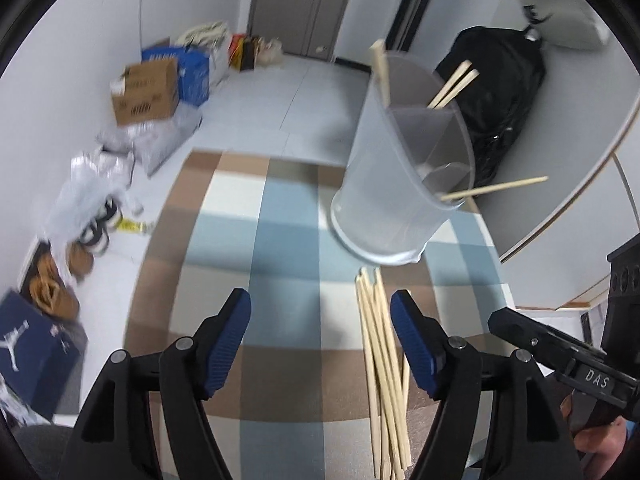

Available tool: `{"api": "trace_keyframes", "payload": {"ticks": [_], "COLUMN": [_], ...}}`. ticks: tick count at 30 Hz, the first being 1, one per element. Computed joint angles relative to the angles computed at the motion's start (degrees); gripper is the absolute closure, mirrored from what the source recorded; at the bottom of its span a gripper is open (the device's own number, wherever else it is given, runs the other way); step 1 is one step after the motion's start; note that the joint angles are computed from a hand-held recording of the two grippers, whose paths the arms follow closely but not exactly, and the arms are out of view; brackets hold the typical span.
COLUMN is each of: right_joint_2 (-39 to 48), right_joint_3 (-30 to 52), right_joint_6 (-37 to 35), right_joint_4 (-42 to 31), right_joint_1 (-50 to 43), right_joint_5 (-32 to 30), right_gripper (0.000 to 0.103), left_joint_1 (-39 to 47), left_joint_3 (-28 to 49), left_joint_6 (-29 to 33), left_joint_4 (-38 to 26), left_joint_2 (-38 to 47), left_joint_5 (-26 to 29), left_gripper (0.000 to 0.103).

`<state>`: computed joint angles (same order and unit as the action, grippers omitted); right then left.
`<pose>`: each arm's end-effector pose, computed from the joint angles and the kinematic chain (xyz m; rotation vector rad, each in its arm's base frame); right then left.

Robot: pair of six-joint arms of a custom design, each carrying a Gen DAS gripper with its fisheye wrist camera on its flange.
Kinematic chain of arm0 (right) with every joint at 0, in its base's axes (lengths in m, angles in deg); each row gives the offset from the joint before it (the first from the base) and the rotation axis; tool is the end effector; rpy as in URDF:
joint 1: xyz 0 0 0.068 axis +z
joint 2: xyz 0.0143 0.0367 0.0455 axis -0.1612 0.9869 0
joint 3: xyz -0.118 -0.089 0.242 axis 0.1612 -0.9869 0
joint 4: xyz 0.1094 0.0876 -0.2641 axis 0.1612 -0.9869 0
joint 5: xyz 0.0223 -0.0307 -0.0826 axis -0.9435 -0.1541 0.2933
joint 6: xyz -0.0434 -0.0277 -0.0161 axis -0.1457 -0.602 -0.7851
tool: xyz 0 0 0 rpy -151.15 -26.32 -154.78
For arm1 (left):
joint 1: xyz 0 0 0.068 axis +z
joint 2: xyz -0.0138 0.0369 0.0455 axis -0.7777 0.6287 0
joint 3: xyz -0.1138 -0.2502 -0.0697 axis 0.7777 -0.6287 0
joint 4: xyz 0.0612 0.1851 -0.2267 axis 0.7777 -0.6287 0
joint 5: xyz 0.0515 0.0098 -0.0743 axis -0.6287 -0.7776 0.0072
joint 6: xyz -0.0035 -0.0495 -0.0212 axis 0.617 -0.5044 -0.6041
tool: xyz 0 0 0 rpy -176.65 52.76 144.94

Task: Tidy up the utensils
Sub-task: 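Lower both open grippers back to the chopstick pile, then close the right gripper on a chopstick while the left gripper grasps another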

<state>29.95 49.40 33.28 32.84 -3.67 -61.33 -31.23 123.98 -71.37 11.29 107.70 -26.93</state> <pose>0.2887 0.0444 0.0937 0.0368 2.5342 0.7349 0.3078 0.0944 0.1274 0.0697 2.5360 -0.3622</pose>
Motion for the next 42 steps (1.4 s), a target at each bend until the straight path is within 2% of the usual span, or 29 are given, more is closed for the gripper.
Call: {"api": "trace_keyframes", "payload": {"ticks": [3,10,11,13,15,22,25,30,34,37,42], "right_joint_2": [2.75,10.77,12.19,14.25,16.14,19.43,20.75,21.18,21.75,22.64,21.64], "right_joint_3": [1.51,7.91,9.29,11.38,13.45,18.14,19.85,21.44,22.40,23.41,21.89], "right_joint_6": [-0.11,0.07,0.51,1.27,1.60,4.55,4.42,5.64,8.04,9.16,8.99], "right_joint_4": [-1.03,-3.71,-4.28,-5.30,-6.31,-9.79,-11.22,-13.72,-15.19,-15.90,-15.03], "right_joint_1": [1.51,5.71,6.22,7.08,8.16,10.72,12.59,15.82,17.41,17.66,16.80], "right_joint_5": [1.49,5.96,6.55,7.52,8.91,13.89,18.29,24.77,28.93,30.33,29.13], "right_gripper": [0.048,0.049,0.049,0.050,0.050,0.060,0.067,0.071,0.087,0.095,0.096], "left_joint_1": [0.81,3.21,3.49,3.70,3.92,5.03,5.64,6.69,6.93,7.15,7.11], "left_joint_3": [-0.70,-0.57,-0.86,-1.35,-2.03,-2.34,-1.58,0.35,0.77,1.23,1.18], "left_joint_6": [-0.38,-0.92,-1.00,-1.46,-1.64,-0.99,-1.13,-1.34,-0.84,-0.69,0.10], "left_joint_4": [2.58,4.14,4.84,6.48,8.28,10.54,10.05,8.30,7.82,7.24,7.14], "left_joint_2": [1.20,3.23,3.03,3.22,3.07,2.50,3.12,5.00,5.57,5.95,6.27], "left_joint_5": [-0.70,-0.01,-0.04,-0.78,-1.53,-0.64,0.02,1.20,1.23,1.12,1.01], "left_gripper": [0.035,0.034,0.033,0.024,0.023,0.023,0.023,0.023,0.023,0.023,0.023]}}
